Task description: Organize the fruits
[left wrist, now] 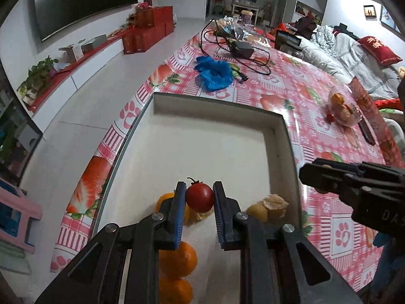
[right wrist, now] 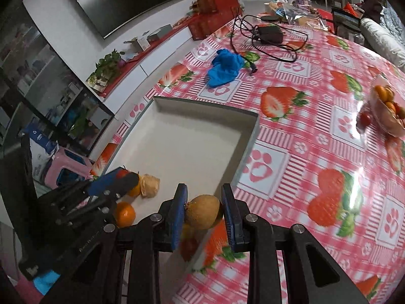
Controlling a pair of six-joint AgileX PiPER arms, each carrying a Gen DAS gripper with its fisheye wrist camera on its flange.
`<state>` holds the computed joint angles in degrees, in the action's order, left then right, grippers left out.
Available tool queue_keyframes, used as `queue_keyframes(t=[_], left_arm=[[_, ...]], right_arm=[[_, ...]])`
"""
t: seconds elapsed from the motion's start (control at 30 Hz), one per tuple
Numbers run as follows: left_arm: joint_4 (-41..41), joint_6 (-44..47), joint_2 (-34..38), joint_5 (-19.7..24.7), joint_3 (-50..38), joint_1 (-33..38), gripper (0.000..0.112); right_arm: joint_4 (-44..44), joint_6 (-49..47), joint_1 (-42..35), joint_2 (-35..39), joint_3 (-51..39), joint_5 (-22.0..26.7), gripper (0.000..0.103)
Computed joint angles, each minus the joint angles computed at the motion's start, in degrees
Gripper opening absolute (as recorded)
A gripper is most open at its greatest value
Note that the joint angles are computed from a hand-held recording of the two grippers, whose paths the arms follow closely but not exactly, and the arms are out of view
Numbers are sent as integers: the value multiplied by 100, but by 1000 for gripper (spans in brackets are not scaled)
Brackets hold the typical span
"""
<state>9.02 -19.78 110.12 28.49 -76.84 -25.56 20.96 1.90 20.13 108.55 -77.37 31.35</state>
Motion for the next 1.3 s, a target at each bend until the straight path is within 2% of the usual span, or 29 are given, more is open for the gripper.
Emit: queue_keyframes(t=[0.1,0.2,0.27,0.3,0.33,0.43,0.47,0.5,0.53,0.6,0.63,0.67,0.77,0.87,0.9,0.93,1.0,1.03,1.07,1.3], left_arm=[[-6,-20,166,116,-138,32,24],[142,-126,164,44,-91,32,25],[-79,99,149,3,-67,77,37],[-38,40,142,-13,-56,72,50],[232,-247,122,7,-24,49,57],[39,-159,77,-84,55,146,73],[-13,-158,44,-103,92,170,74],[12,-233,-2,-120,141,193,76],[8,-246,-30,-118,164,210,78],[-167,-111,-134,-171,280,272,80],[-248,-44,-176,-170,321,280,81],[-258,-39,-200,-139,339,273,81],[-18,-243,-358,-135,502,168,83],[281,-550,-571,-287,730,60,92],[295,-586,-622,-292,765,42,101],[230,-558,-701,-307,821,30,103],[295,-612,-821,-264,895,-17,103],[408,-706,-846,-201,897,-66,103],[494,-774,-882,-168,925,-108,103],[1366,-1523,-1277,-265,1453,-443,103]], right_arm=[[-29,35,47,338,-405,164,29],[-80,61,121,663,-761,345,29],[-129,106,173,817,-915,440,29],[-115,94,183,875,-960,484,29],[-71,58,183,955,-1037,574,29],[-190,177,176,972,-1052,626,30],[-192,173,162,948,-1019,615,31],[-212,192,147,918,-993,615,34],[-359,330,148,859,-943,593,47],[-147,135,91,755,-844,529,59],[-248,233,94,680,-791,505,75],[-450,398,130,602,-739,448,83],[-716,561,205,435,-636,415,83],[-923,736,262,223,-462,425,83],[-984,785,277,165,-410,419,83],[-1079,865,297,74,-324,413,83],[-1209,979,326,-22,-233,439,83],[-1231,992,330,-82,-167,437,90],[-1288,1038,341,-123,-121,431,103],[-2112,1644,638,-450,128,561,103]])
